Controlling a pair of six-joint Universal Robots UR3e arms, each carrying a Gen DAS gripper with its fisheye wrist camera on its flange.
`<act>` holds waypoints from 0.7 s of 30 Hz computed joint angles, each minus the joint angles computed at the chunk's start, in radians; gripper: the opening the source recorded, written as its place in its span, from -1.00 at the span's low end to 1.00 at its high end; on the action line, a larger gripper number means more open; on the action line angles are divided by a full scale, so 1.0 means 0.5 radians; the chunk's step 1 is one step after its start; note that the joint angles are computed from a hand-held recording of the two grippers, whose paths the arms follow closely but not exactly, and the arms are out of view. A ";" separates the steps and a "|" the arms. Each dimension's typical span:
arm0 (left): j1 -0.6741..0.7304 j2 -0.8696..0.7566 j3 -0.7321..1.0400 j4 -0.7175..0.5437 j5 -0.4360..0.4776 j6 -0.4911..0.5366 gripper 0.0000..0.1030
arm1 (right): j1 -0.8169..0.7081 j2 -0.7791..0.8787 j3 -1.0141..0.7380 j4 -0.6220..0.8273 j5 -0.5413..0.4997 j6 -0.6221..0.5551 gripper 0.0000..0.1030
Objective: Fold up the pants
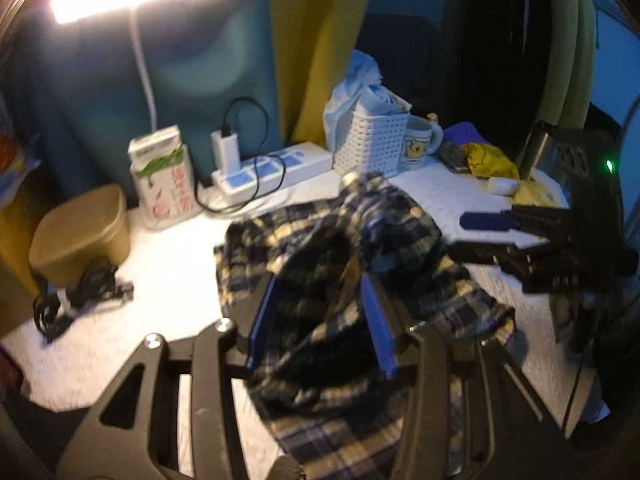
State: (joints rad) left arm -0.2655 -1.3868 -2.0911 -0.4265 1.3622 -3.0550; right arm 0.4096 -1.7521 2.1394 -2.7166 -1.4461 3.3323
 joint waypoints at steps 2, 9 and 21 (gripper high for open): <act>-0.027 -0.063 0.057 0.042 0.016 0.005 -0.05 | -0.118 0.026 0.015 -0.063 0.102 -0.093 0.27; 0.068 -0.018 0.129 0.110 0.002 -0.099 0.31 | -0.171 0.547 -0.439 0.047 0.284 -0.332 -0.14; 0.257 -0.548 0.264 0.054 -0.176 0.004 0.38 | -0.182 0.542 -0.429 0.028 0.192 -0.371 -0.14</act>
